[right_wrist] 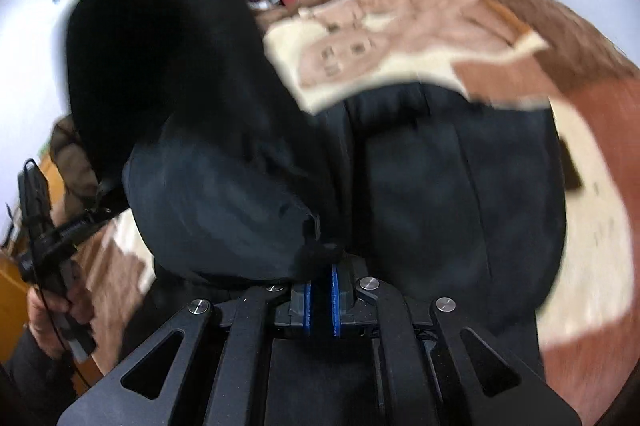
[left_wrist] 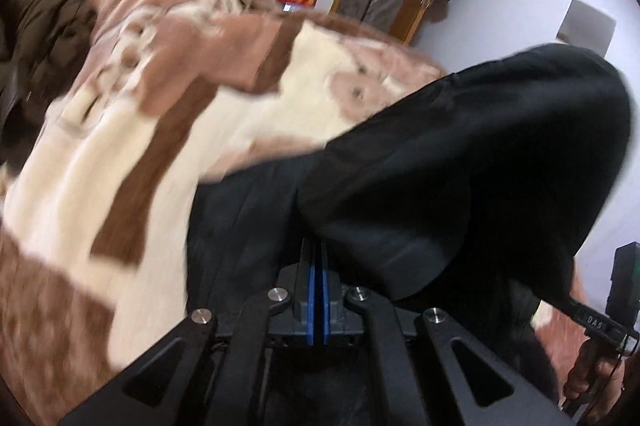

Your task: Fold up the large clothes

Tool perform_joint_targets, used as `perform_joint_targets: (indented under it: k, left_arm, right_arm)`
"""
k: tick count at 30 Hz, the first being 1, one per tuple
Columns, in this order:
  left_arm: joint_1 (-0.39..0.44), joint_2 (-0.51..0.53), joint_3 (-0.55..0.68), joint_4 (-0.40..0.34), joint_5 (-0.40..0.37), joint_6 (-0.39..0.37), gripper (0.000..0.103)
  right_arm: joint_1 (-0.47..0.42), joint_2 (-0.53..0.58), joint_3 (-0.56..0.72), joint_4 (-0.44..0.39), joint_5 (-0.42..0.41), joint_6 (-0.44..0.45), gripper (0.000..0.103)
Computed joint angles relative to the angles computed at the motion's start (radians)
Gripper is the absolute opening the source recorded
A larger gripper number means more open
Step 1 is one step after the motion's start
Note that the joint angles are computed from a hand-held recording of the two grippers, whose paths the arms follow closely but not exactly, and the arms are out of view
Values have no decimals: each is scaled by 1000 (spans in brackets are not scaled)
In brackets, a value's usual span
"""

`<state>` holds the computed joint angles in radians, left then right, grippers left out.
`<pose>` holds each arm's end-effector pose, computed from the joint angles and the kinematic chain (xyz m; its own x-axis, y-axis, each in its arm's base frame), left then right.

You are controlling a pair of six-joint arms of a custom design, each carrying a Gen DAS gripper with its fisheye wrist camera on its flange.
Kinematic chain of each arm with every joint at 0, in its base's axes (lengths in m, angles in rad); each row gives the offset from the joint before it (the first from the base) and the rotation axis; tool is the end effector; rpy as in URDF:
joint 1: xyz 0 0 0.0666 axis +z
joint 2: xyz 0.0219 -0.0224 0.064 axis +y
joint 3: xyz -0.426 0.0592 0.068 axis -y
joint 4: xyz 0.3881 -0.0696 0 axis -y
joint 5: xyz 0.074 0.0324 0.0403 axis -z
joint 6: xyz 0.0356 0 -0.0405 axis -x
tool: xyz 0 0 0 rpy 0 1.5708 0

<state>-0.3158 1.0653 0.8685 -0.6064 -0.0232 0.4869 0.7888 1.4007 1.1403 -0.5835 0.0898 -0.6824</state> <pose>0.3154 -0.1026 0.3814 -0.7426 -0.2495 -0.6215 -0.0592 0.9488 -0.3102 0.3298 0.3270 0.3801 -0.8278 0.0579 -0.5580 -0.1837 0.9119 0.3671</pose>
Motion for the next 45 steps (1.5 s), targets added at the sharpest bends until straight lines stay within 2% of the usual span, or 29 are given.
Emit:
perform_joint_targets:
  k: [2, 5, 10, 12, 16, 19, 22, 24, 27, 29, 34, 37, 42, 45]
  left_arm:
    - [-12, -32, -31, -53, -21, 10, 2]
    - [-16, -101, -83, -96, -14, 30, 3]
    - [-29, -153, -61, -142, -60, 21, 3]
    - [-36, -134, -17, -118, -52, -3, 3]
    - [-68, -14, 80, -41, -24, -63, 4]
    - [-109, 76, 105, -12, -20, -69, 4]
    - [-171, 104, 41, 32, 12, -48, 4]
    - [-215, 121, -20, 55, 2, -32, 4]
    - [-257, 152, -108, 132, -20, 29, 4]
    - [-264, 157, -123, 159, -34, 55, 4]
    - [-264, 182, -90, 124, -47, 58, 4]
    - [-273, 162, -71, 72, -60, 64, 4]
    - [-281, 149, -39, 23, -72, 69, 4]
    - [-288, 134, -32, 2, -63, 81, 4]
  right_arm:
    - [17, -28, -32, -26, 20, -19, 7]
    - [32, -72, -52, -63, 62, -29, 8]
    - [39, -87, 24, -79, 136, 9, 12]
    - [31, -52, 76, -65, 130, 58, 13]
    - [15, 51, 182, -34, 111, 126, 15]
    - [7, 126, 215, -80, 86, 128, 15]
    - [23, 161, 148, -95, 40, 92, 15]
    - [41, 171, 83, -84, 61, 86, 15]
    - [43, 180, -1, -24, 22, 28, 15]
    - [39, 178, -26, 17, 17, 14, 15]
    - [50, 182, 7, -51, 39, 31, 15]
    - [88, 132, 11, -78, 104, 10, 15]
    - [127, 44, 15, -22, 213, 9, 16]
    - [129, 67, 64, 10, 201, 59, 16]
